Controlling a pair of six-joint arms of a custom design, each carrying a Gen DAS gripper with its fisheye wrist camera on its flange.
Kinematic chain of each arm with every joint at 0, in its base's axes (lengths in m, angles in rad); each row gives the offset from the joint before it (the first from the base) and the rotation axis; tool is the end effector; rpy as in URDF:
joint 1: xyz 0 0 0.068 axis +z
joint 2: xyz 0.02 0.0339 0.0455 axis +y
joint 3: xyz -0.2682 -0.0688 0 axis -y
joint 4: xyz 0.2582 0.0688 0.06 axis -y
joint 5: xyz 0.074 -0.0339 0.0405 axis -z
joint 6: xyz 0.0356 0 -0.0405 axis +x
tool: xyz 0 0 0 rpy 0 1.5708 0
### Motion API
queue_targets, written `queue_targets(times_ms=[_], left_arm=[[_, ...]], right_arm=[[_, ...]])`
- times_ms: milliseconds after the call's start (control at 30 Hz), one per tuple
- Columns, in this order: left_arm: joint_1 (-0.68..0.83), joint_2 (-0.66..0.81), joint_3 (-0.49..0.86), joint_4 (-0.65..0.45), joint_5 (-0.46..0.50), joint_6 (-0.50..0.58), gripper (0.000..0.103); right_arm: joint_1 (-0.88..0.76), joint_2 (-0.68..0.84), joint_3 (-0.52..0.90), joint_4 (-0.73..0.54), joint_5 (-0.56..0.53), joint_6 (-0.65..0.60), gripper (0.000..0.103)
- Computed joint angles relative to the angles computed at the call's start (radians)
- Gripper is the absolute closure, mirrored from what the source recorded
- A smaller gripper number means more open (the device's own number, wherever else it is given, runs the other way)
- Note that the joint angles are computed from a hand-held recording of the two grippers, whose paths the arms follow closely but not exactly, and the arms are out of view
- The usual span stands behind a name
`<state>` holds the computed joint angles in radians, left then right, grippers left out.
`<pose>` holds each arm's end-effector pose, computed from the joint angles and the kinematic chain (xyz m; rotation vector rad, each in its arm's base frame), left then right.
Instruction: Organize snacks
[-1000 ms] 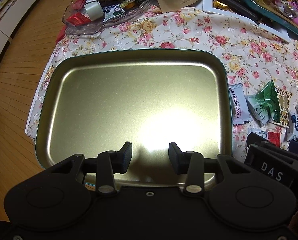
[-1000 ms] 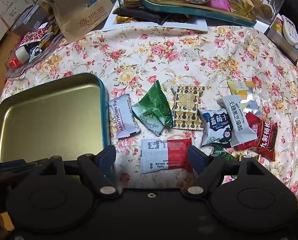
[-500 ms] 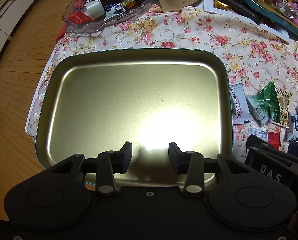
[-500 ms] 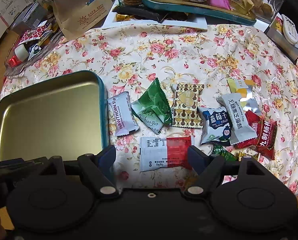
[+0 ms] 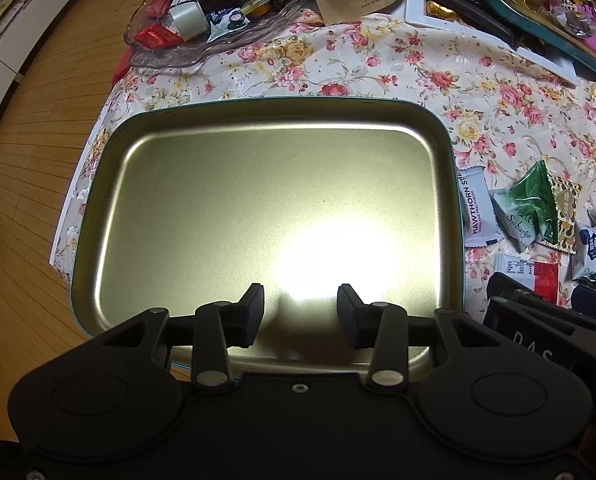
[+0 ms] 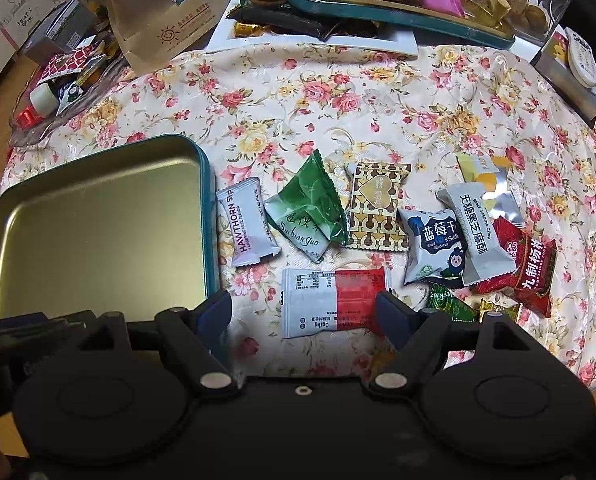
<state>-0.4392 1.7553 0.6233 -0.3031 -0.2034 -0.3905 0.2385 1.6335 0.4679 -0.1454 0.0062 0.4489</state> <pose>0.2275 -0.0989 0.0610 0.0510 2.9293 0.1934 0.2157 0.0522 0.0616 0.3049 2.8764 0.1189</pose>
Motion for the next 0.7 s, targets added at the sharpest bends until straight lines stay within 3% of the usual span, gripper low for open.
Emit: queue_targets(times_ms=[400, 700], left_arm=[[-0.008, -0.037, -0.001, -0.011, 0.008, -0.017, 0.053], [-0.024, -0.059, 0.020, -0.035, 0.014, -0.037, 0.053]], right_arm=[[-0.017, -0.033, -0.016, -0.011, -0.007, -0.011, 0.021], [-0.141, -0.102, -0.049, -0.045, -0.027, -0.071, 0.021]])
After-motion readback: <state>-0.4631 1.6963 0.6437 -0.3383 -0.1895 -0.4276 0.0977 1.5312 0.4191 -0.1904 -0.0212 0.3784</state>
